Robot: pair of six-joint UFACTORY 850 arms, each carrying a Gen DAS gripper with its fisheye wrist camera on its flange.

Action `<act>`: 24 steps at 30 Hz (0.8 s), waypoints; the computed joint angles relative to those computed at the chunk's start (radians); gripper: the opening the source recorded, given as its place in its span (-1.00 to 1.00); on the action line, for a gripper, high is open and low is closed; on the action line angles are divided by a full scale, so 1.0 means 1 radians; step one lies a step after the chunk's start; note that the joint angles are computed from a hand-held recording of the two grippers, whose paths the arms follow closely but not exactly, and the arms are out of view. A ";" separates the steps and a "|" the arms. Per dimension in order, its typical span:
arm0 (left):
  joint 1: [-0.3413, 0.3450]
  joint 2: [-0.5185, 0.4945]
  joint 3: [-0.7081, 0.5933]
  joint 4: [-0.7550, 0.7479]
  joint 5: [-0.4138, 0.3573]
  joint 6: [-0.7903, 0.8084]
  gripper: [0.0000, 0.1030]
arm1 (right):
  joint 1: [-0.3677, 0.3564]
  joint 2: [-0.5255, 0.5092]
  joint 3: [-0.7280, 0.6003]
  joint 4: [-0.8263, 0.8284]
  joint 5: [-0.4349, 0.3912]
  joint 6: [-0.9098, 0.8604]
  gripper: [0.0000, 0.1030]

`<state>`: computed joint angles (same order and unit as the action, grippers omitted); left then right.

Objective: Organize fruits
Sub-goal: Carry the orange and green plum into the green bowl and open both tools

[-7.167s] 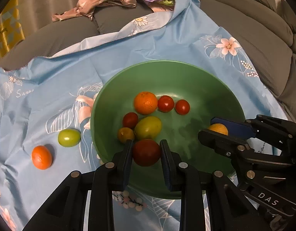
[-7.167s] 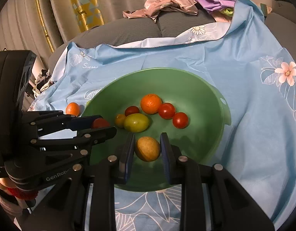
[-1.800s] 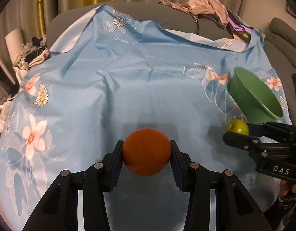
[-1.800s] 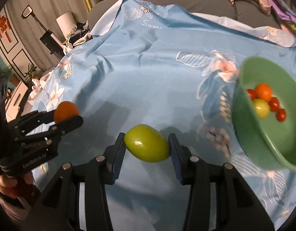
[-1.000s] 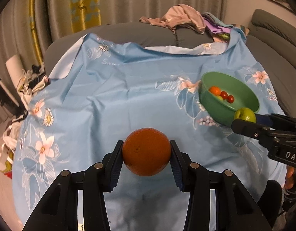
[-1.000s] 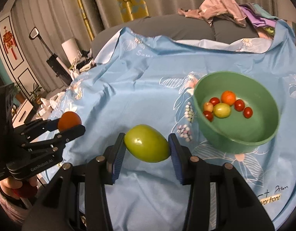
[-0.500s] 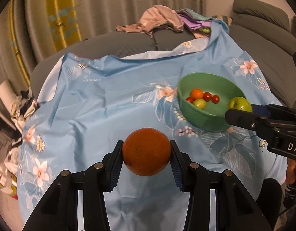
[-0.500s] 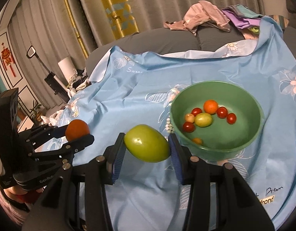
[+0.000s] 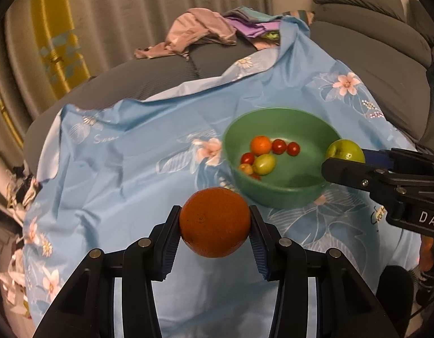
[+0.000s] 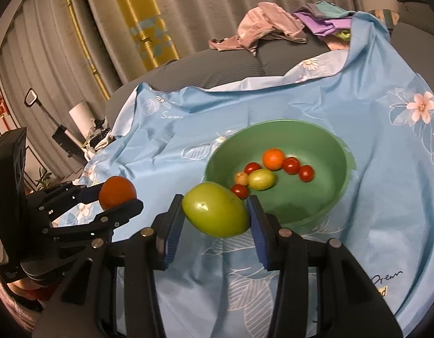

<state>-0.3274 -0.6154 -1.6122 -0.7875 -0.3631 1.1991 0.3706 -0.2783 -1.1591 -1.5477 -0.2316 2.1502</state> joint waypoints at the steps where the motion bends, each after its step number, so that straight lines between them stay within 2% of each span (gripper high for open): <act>1: -0.003 -0.004 -0.005 -0.001 -0.005 0.000 -0.11 | -0.004 0.002 0.004 -0.006 -0.003 0.008 -0.12; 15: -0.064 -0.132 -0.178 0.068 -0.051 -0.069 -0.11 | -0.066 -0.019 0.005 0.025 -0.020 -0.003 -0.12; 24: -0.087 -0.233 -0.312 0.159 -0.083 -0.176 -0.11 | -0.099 -0.064 -0.038 0.144 -0.025 -0.137 -0.11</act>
<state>-0.4147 -0.8482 -1.9244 -0.6287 -0.4461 1.0232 0.2718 -0.3420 -1.1967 -1.4034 -0.2567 2.0132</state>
